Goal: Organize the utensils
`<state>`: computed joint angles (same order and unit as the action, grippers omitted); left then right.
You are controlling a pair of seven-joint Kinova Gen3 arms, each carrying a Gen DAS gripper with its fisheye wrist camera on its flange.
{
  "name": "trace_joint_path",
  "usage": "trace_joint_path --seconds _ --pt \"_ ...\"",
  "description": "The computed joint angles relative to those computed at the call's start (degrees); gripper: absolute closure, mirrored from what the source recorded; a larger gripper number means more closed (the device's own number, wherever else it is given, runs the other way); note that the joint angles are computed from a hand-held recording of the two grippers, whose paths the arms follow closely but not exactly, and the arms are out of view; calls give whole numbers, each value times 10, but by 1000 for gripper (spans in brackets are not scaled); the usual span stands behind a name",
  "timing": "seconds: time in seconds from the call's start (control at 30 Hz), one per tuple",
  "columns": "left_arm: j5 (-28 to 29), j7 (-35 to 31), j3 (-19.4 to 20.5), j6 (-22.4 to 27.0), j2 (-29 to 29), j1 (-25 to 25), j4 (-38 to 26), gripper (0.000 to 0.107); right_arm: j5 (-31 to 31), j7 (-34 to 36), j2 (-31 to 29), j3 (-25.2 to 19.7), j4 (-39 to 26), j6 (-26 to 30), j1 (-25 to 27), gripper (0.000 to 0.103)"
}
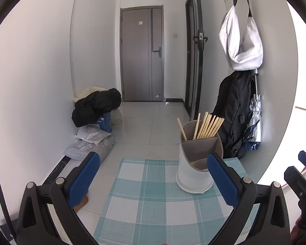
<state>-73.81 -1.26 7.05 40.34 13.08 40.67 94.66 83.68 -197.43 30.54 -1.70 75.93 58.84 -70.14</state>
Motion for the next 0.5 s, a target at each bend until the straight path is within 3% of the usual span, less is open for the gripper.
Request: trace_joint_path --seconds 0.13,0.27,0.5 --pt "3 6 -3 -4 3 -2 -4 5 -47 20 6 -7 -15 -18 17 0" --pt "55 -37 8 -15 2 -21 -16 6 -86 21 6 -1 -19 -42 25 0" --pt "43 -35 -4 -19 -3 -1 -6 6 -94 18 6 14 -19 -46 13 0"
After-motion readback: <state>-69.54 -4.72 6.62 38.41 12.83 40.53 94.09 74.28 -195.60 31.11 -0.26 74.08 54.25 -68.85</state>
